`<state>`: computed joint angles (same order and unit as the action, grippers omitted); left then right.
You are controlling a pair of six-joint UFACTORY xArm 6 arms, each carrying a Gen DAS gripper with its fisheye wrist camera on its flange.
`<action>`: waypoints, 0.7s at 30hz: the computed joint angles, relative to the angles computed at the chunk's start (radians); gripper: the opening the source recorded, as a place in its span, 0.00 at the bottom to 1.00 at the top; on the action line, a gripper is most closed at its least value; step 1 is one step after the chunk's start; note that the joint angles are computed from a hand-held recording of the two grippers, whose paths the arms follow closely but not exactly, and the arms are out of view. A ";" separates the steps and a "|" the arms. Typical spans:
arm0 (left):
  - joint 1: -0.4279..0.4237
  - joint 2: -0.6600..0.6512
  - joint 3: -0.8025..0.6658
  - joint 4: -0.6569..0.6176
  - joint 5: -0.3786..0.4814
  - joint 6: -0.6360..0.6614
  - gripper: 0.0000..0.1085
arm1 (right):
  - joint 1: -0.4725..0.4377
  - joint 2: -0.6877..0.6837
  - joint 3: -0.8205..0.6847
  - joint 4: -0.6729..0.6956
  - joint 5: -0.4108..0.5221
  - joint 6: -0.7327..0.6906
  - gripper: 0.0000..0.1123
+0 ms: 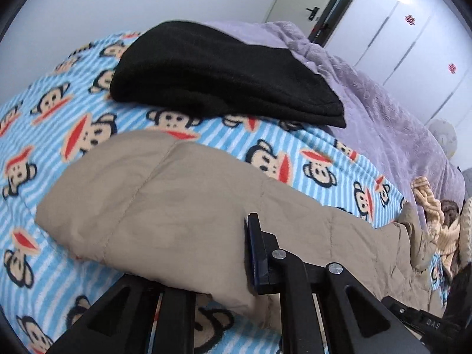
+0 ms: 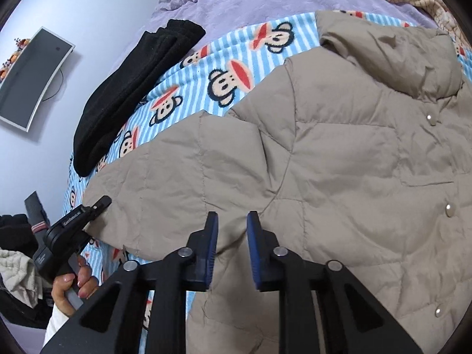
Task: Fold large clothes
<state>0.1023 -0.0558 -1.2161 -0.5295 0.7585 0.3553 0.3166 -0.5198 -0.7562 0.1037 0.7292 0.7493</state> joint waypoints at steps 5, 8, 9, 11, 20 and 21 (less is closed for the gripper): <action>-0.052 -0.084 0.015 -0.059 -0.006 0.160 0.14 | 0.024 0.095 0.005 0.089 -0.108 -0.088 0.17; -0.128 -0.107 0.005 -0.079 -0.009 0.177 0.14 | 0.028 0.139 0.025 0.165 -0.129 -0.129 0.17; -0.161 -0.112 0.000 -0.078 -0.011 0.174 0.14 | 0.028 0.148 0.033 0.179 -0.137 -0.136 0.17; -0.234 -0.127 -0.002 -0.068 -0.017 0.163 0.14 | 0.028 0.161 0.041 0.204 -0.149 -0.165 0.17; -0.629 -0.169 0.031 -0.009 -0.073 0.051 0.14 | -0.105 -0.167 0.209 0.373 -0.009 -0.330 0.17; -0.679 -0.169 0.043 0.024 -0.089 0.038 0.14 | -0.147 -0.245 0.239 0.328 0.046 -0.313 0.17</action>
<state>-0.5769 -0.2245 -1.1730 -0.5059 0.6695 0.3935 0.1691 -0.7653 -0.5171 0.4314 0.7747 0.4367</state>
